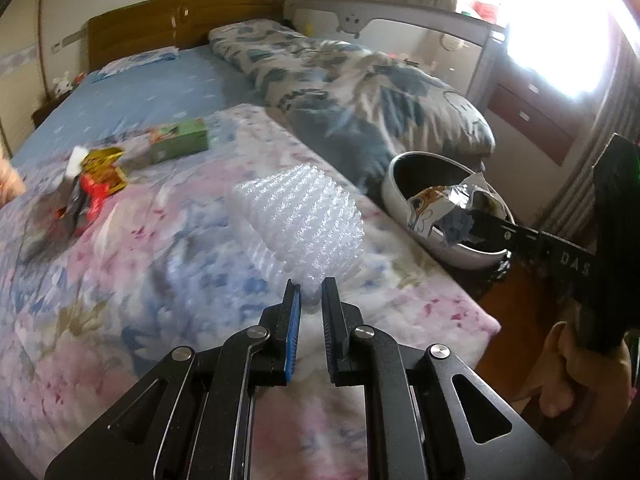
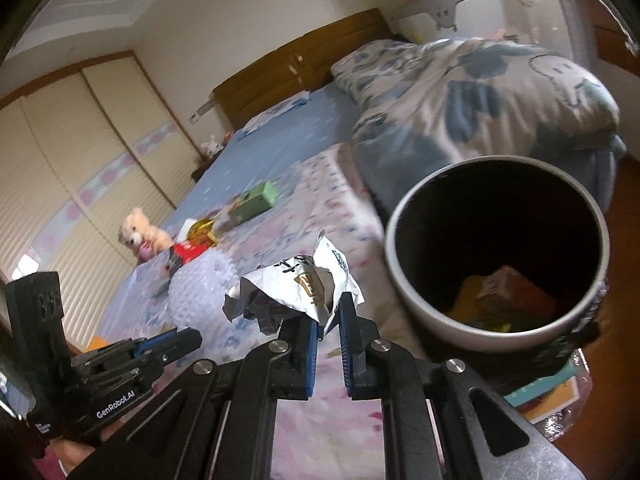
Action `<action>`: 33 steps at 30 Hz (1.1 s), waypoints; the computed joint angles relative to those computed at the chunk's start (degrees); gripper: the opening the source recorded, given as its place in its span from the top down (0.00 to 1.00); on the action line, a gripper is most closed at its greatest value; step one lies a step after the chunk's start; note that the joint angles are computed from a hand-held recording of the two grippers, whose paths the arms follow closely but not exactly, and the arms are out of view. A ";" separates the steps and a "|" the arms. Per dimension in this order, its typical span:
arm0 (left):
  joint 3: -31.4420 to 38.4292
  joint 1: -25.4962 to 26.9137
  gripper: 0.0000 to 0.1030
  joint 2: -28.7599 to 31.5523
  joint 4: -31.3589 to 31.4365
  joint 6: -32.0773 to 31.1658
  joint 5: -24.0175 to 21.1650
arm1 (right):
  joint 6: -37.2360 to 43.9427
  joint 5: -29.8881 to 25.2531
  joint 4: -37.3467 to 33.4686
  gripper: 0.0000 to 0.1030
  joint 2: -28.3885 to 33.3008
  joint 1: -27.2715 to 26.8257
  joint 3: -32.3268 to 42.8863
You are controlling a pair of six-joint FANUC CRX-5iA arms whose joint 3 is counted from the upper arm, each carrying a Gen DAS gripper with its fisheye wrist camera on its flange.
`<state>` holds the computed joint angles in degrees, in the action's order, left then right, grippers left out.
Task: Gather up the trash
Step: 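Carry the foam net and foil wrapper over the bin and open both tools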
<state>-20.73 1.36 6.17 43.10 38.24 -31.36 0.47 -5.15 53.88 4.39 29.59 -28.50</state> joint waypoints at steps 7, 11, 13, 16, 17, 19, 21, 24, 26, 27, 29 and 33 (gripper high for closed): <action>2.49 -3.05 0.90 1.45 -0.95 0.39 -0.81 | -13.71 1.48 13.90 0.91 -2.91 -6.01 -4.26; 3.94 -4.81 0.90 2.30 -1.33 0.34 -0.86 | -14.73 0.52 14.28 0.91 -3.90 -7.31 -5.19; 5.00 -5.76 0.90 2.96 -1.71 0.55 -1.06 | -15.73 0.53 15.18 0.91 -4.37 -8.13 -5.78; 6.30 -6.78 0.90 3.77 -2.34 0.92 -1.35 | -14.03 -0.32 13.03 0.91 -4.57 -8.37 -5.82; 6.90 -7.21 0.90 4.14 -2.77 1.27 -1.44 | -12.85 -0.68 11.81 0.91 -4.61 -8.33 -5.73; 8.04 -7.85 0.90 4.87 -3.39 1.89 -1.88 | -12.39 -0.90 11.41 0.91 -4.62 -8.68 -5.66; 8.98 -8.29 0.90 5.50 -3.90 2.41 -2.23 | -12.78 -0.87 12.05 0.91 -4.58 -9.45 -5.73; 10.45 -9.00 0.90 6.51 -4.62 3.20 -2.78 | -11.33 -1.24 10.38 0.91 -4.32 -9.84 -5.36; 11.90 -9.47 0.90 7.45 -5.56 4.19 -3.50 | -6.26 -2.76 4.74 0.91 -3.77 -9.00 -4.10; 12.57 -9.65 0.90 7.90 -5.99 4.70 -3.86 | -3.31 -3.62 1.36 0.91 -3.52 -8.46 -3.34; 14.16 -10.09 0.90 9.02 -6.68 5.50 -4.72 | -1.51 -3.98 -1.23 0.91 -3.26 -8.53 -2.84; 16.58 -11.06 0.90 10.69 -8.35 6.97 -5.21 | 2.59 -5.66 -6.08 0.90 -2.70 -8.34 -1.39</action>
<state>-4.15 -9.70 16.86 34.75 45.21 -36.57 3.06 -10.81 47.80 1.69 21.25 -29.89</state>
